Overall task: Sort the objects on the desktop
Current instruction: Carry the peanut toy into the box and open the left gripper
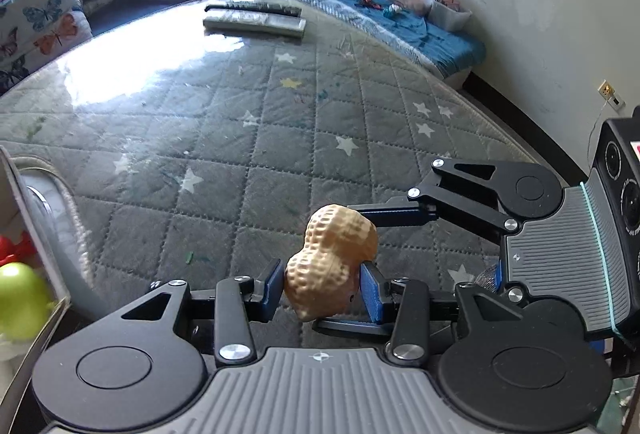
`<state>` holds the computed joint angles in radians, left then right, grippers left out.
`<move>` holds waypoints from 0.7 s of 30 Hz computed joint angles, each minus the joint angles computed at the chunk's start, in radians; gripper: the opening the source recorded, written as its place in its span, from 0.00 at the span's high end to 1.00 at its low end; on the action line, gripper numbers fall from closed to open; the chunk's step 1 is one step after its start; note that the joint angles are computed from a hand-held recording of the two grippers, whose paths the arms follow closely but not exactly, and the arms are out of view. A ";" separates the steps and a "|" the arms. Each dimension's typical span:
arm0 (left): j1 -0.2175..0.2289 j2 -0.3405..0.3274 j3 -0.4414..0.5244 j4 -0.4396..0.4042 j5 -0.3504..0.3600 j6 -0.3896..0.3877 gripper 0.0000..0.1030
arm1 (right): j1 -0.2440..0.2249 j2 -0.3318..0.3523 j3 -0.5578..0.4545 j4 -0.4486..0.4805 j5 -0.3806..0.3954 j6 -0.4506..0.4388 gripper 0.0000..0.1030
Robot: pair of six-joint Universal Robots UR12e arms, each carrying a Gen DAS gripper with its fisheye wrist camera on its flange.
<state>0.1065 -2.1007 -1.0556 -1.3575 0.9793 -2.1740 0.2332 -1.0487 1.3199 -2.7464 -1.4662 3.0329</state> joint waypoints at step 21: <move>0.120 -0.139 0.299 0.060 0.060 -0.202 0.57 | 0.068 0.364 -0.714 0.304 0.172 -0.255 0.34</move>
